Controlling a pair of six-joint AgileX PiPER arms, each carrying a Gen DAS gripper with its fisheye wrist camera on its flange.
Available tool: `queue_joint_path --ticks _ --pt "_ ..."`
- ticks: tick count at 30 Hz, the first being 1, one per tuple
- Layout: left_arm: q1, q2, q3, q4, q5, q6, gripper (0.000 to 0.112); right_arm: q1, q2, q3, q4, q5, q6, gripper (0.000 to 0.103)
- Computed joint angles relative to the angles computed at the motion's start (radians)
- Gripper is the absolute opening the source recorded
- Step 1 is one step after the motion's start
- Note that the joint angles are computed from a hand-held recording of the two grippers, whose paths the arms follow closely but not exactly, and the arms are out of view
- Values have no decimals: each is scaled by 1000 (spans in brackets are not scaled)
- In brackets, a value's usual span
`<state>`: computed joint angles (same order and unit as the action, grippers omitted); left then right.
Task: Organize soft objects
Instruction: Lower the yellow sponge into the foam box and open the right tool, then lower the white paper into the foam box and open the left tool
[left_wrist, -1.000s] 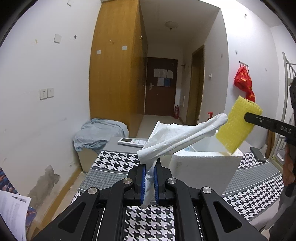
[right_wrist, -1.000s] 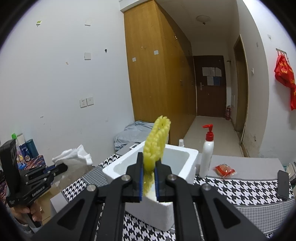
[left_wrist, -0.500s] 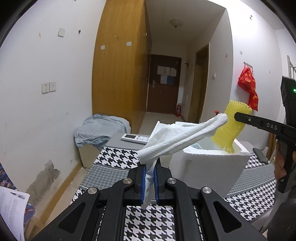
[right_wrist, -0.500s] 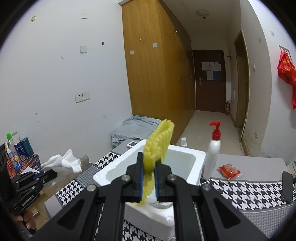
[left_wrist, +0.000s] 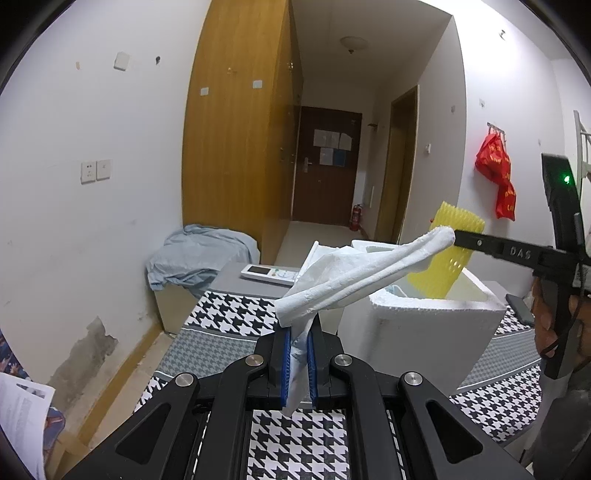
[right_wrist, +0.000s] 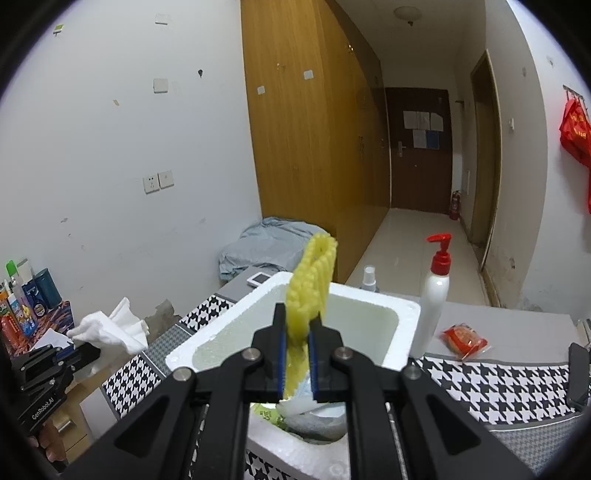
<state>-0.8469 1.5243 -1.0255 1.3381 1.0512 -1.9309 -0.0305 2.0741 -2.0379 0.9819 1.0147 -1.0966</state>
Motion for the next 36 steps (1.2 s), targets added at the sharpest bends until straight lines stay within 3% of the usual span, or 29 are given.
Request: queue_joint_path --ticks 6,8,10,13,20,25,36 --pt "1 -6 12 9 3 -10 8 21 23 -32 -64 -12 36 17" --pt "3 -5 13 9 0 -13 8 29 23 -34 -88 -9 33 36" --pt "3 -2 10 9 3 -14 8 31 10 -6 -83 -23 15 63" --pt "1 -2 9 7 7 -15 8 30 -23 55 -68 -58 -21 75" --pt "-3 4 -12 -2 15 2 8 4 -33 72 -47 -30 -36 82" --pt "-19 7 -26 -3 40 5 8 -29 -69 137 34 -35 -109 101" --pt "-41 38 -102 -17 53 69 8 -85 -118 207 115 -15 -208 102"
